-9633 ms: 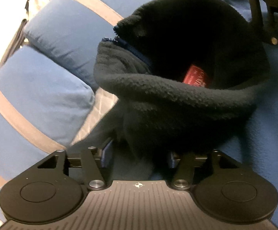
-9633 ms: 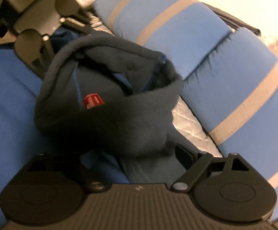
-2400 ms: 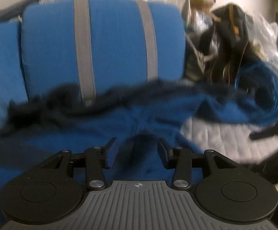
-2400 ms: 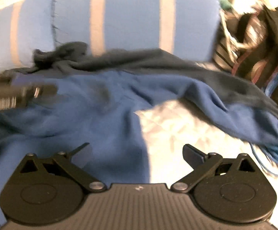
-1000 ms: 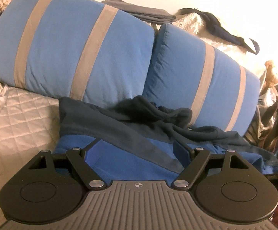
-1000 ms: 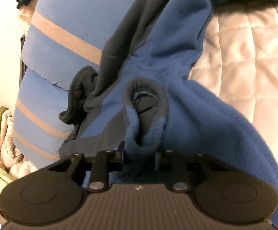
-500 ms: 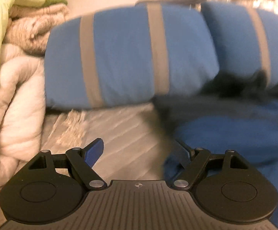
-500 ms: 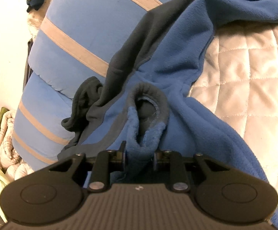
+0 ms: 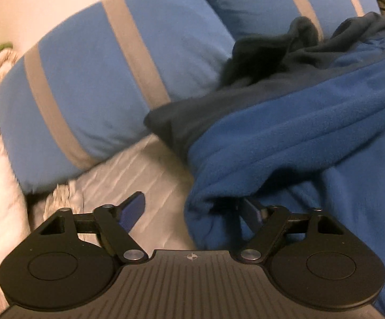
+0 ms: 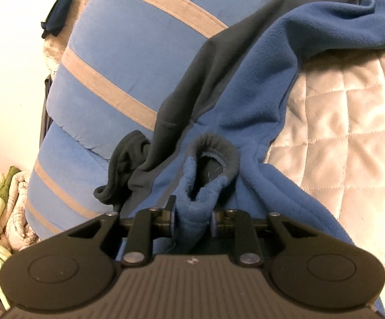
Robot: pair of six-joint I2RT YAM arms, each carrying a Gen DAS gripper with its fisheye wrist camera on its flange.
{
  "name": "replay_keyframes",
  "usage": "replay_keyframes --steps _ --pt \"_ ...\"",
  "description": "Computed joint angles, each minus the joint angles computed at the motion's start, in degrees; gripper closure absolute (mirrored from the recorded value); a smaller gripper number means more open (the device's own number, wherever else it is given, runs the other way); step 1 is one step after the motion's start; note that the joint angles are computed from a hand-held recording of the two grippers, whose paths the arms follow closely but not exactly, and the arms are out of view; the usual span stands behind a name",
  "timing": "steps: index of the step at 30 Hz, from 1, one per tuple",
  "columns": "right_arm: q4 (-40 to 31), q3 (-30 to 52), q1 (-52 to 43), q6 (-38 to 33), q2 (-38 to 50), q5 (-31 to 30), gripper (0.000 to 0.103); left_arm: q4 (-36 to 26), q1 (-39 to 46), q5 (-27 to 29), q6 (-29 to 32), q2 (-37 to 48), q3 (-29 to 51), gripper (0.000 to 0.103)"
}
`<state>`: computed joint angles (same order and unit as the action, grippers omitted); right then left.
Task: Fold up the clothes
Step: 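Grasp the blue sleeve cuff with the right tool, then grasp the blue fleece body edge with the left tool while the right tool holds the cuff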
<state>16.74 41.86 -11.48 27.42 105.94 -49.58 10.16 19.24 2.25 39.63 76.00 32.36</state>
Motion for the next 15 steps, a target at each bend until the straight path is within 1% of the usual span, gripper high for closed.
replay_keyframes --steps 1,3,5,6,8,9,10,11,12,13,15 --pt "0.12 -0.03 -0.07 -0.07 0.00 -0.08 0.079 1.39 -0.32 -0.26 0.66 0.28 -0.36 0.052" --pt "0.98 -0.29 -0.04 0.31 -0.01 -0.46 0.079 2.53 -0.45 -0.46 3.61 0.30 -0.82 0.079" --pt "1.15 -0.45 -0.05 0.23 -0.02 -0.88 0.080 3.07 -0.42 -1.98 7.92 0.36 -1.04 0.088" --pt "0.81 -0.45 -0.07 -0.08 -0.05 -1.00 0.080 4.03 -0.04 -2.38 10.27 -0.38 -2.01 0.090" --pt "-1.50 -0.08 0.01 -1.42 -0.02 -0.49 0.080 5.82 0.68 -3.13 14.72 -0.93 -3.70 0.091" --pt "-3.27 0.43 0.21 -2.28 0.10 0.20 0.080 5.80 0.69 -4.06 16.03 -0.22 -3.84 0.092" --pt "-4.98 0.94 0.40 -3.10 0.24 0.91 0.080 5.88 0.58 -5.36 17.30 0.66 -3.94 0.095" --pt "-6.56 1.43 0.59 -3.86 0.39 1.68 0.080 6.74 -0.05 -8.77 18.44 2.44 -3.94 0.103" --pt "-7.43 1.73 0.63 -4.40 0.43 2.83 0.080 9.22 -0.34 -12.98 19.52 5.05 -3.97 0.103" --pt "-8.23 2.04 0.63 -4.82 0.55 3.83 0.080 8.88 0.94 -13.93 19.47 6.93 -2.93 0.103" --pt "-9.75 3.09 -0.05 -4.57 1.86 3.19 0.080 7.99 3.63 -14.46 17.85 9.65 -0.99 0.103"
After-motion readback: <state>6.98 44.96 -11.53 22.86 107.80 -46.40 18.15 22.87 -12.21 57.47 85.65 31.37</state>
